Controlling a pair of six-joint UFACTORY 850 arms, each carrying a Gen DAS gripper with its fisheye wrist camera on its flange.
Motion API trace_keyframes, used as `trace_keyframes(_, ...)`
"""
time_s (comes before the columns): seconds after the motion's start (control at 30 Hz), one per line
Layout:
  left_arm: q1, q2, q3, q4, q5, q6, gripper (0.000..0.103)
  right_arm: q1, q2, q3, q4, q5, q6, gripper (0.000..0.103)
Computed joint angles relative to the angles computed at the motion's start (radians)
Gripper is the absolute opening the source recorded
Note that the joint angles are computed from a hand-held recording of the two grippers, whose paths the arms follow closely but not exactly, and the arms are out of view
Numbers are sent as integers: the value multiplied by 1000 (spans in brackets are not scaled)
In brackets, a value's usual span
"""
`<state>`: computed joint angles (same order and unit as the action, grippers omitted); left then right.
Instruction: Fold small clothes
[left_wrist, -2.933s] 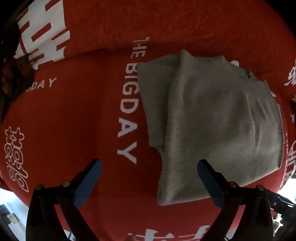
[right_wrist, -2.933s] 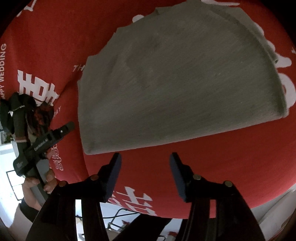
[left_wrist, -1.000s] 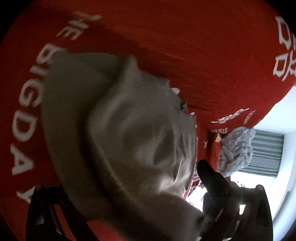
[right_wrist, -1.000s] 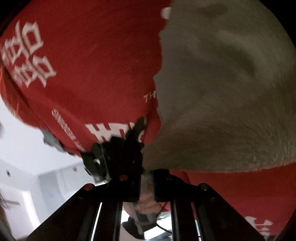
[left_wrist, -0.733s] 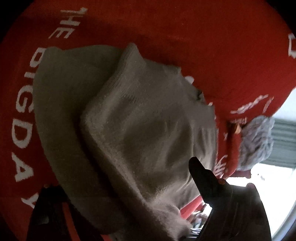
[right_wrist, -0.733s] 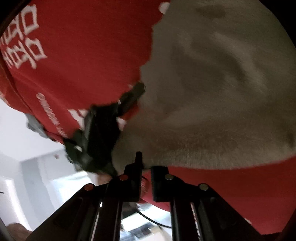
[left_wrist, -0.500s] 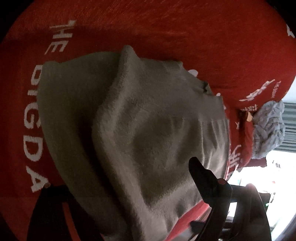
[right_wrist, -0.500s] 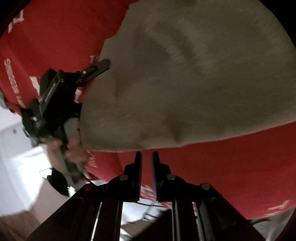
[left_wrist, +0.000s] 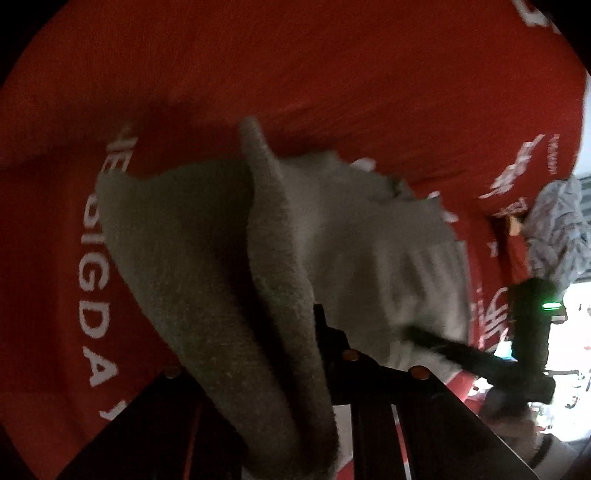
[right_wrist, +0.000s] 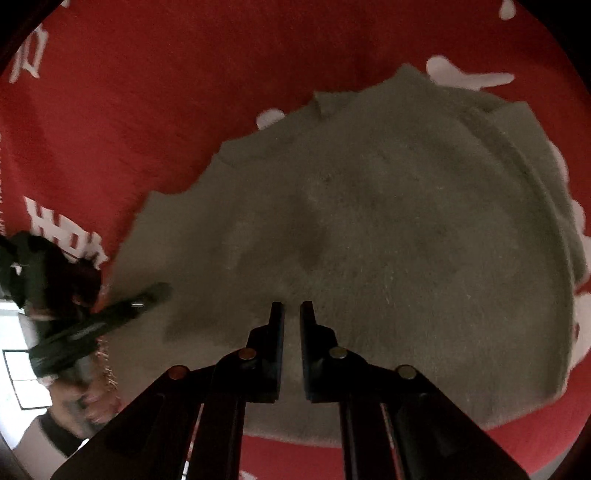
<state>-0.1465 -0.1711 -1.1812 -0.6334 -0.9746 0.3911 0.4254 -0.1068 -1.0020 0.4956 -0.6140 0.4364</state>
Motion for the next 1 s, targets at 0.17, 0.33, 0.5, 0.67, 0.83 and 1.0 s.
trace_keyframes(0.17, -43, 16, -59, -61, -17, 17, 16, 0, -14, 15, -7, 21, -69, 4)
trace_keyframes(0.33, -133, -8, -145, -102, -31, 1, 16, -48, 14, 66, 212, 33, -259, 4)
trace_keyframes(0.5, -267, -70, -258, -61, -21, -61, 16, -145, 128, 181, 421, 22, -375, 5)
trace_keyframes(0.67, -423, -172, -368, 86, 3, -181, 16, -281, 285, 315, 536, 15, -452, 7)
trace_keyframes(0.83, -525, -266, -413, 283, -29, -293, 16, -403, 323, 425, 746, -56, -617, 9)
trace_keyframes(1.0, -576, -271, -444, 423, -49, -327, 17, -447, 318, 471, 869, -95, -746, 9)
